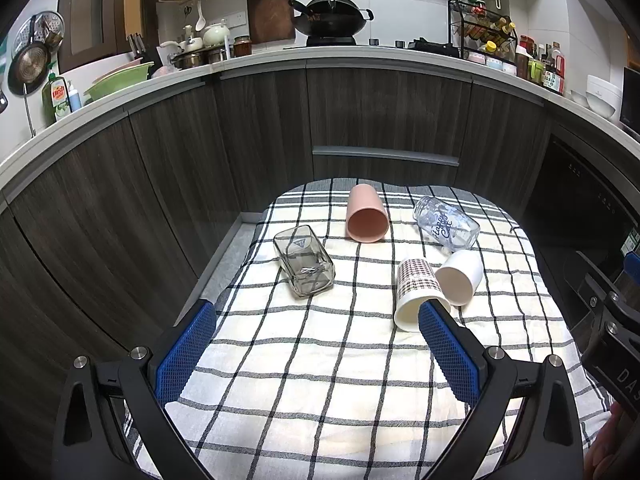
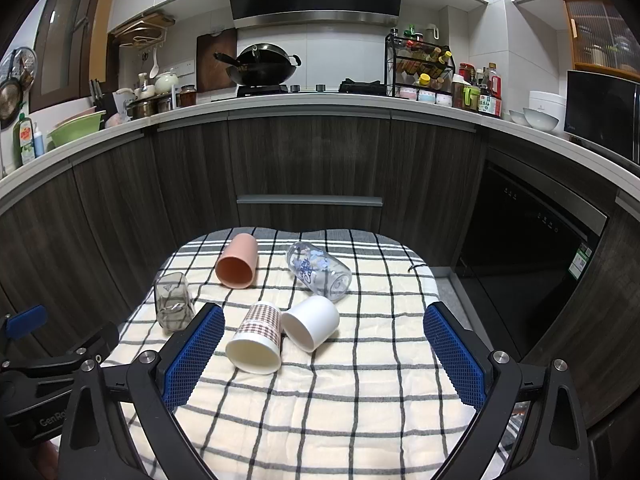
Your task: Flip cup upside down
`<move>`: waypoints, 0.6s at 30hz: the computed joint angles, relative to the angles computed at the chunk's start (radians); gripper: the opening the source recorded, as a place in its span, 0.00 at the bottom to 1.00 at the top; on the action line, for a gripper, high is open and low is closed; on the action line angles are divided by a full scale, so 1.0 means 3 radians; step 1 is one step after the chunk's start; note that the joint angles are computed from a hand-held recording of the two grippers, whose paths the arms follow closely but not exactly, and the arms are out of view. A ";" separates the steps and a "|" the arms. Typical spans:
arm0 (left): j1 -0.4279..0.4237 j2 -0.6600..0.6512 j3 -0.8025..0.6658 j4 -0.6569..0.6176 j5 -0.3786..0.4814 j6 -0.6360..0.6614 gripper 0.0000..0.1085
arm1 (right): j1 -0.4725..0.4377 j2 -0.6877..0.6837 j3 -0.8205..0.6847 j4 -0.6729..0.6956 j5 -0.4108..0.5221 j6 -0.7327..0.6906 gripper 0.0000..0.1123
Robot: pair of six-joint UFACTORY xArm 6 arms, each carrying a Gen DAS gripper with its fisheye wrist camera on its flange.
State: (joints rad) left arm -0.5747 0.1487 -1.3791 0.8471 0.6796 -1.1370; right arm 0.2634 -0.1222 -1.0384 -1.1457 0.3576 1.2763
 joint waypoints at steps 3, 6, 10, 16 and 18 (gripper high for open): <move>0.0003 -0.0002 0.0006 -0.0008 -0.0004 0.0001 0.95 | -0.0001 0.0001 -0.0001 -0.0003 0.0001 0.0001 0.89; 0.0002 0.0004 0.0000 -0.0020 -0.0002 0.0005 0.95 | 0.0000 0.0001 -0.0001 0.0004 0.0002 -0.0007 0.89; 0.0005 0.0003 0.0003 -0.0014 -0.0008 0.0004 0.95 | -0.0005 0.0001 0.0004 -0.0003 -0.0004 -0.0001 0.89; 0.0004 0.0003 0.0000 -0.0026 -0.0005 0.0011 0.95 | 0.0003 0.0003 -0.0003 0.0000 0.0008 -0.0001 0.89; 0.0005 0.0003 0.0000 -0.0025 -0.0005 0.0013 0.95 | 0.0002 0.0000 0.0000 -0.0001 0.0006 -0.0001 0.89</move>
